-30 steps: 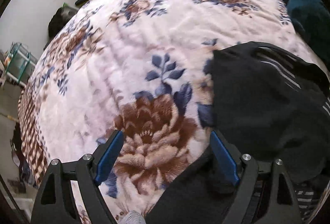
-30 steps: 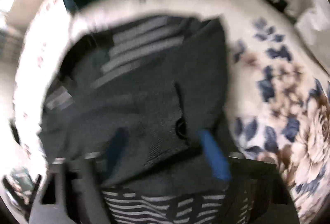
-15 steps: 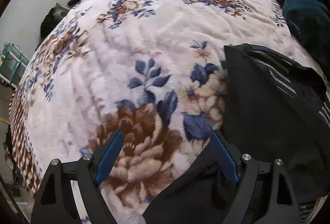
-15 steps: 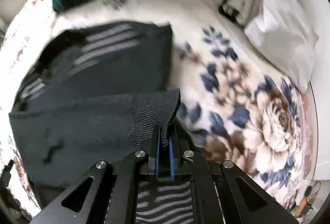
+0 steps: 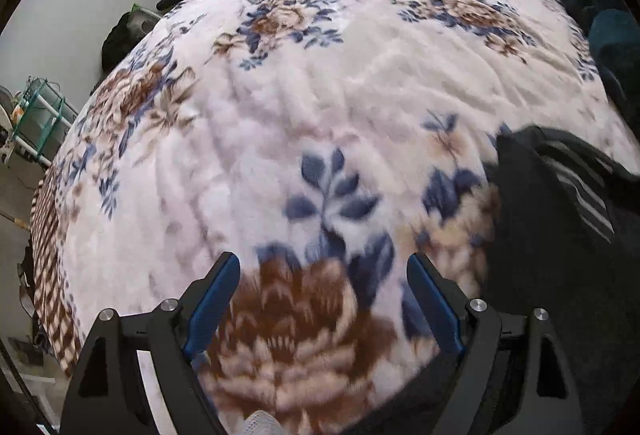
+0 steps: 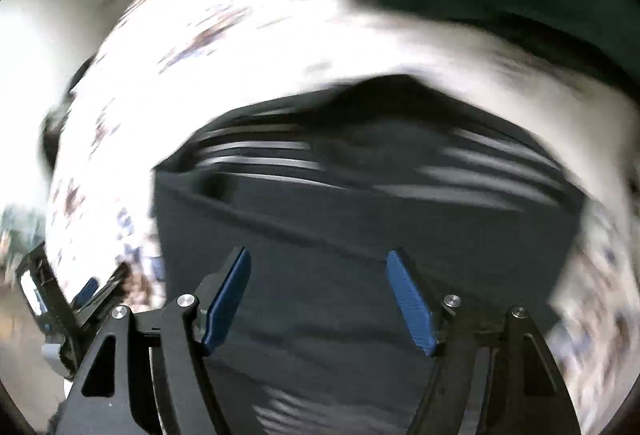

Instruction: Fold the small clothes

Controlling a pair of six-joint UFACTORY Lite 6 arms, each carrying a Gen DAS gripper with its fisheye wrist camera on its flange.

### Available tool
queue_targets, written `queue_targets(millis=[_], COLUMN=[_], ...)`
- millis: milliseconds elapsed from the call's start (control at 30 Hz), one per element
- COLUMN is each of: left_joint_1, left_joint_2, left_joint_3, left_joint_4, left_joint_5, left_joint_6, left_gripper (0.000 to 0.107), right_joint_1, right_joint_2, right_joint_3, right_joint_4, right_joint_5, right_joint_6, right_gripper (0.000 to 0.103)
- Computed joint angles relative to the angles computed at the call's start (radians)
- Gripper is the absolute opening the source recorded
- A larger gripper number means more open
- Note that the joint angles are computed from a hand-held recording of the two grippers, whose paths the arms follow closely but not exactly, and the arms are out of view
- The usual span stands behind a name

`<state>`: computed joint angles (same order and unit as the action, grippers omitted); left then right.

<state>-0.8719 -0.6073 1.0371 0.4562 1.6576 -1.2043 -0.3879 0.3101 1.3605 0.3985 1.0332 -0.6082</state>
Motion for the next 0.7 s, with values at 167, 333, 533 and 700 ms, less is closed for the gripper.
queue_targets(millis=[167,333,533,700], left_joint_1=[0.163,0.277,0.228,0.125], left_joint_2=[0.000,-0.006,0.095,0.183], left_joint_3=[0.003,-0.001,0.055,0.127], left_joint_4=[0.002,-0.070,-0.091,-0.052], left_joint_5=[-0.088,-0.162,-0.237,-0.226], left_joint_6=[0.149,0.234,0.218,0.228], left_gripper=[0.085,0.085,0.085,0.085], right_joint_1=[0.260,0.261,0.168,0.065], right_joint_2=[0.364,0.364,0.355,0.439], right_joint_3=[0.206,0.183,0.253,0.403], right_joint_4=[-0.021,0.034,-0.071,-0.062], right_joint_5=[-0.031,-0.065,-0.140,0.070], right_joint_6=[0.013,-0.041,0.098,0.146], right_gripper=[0.071,0.003,0.000,0.004])
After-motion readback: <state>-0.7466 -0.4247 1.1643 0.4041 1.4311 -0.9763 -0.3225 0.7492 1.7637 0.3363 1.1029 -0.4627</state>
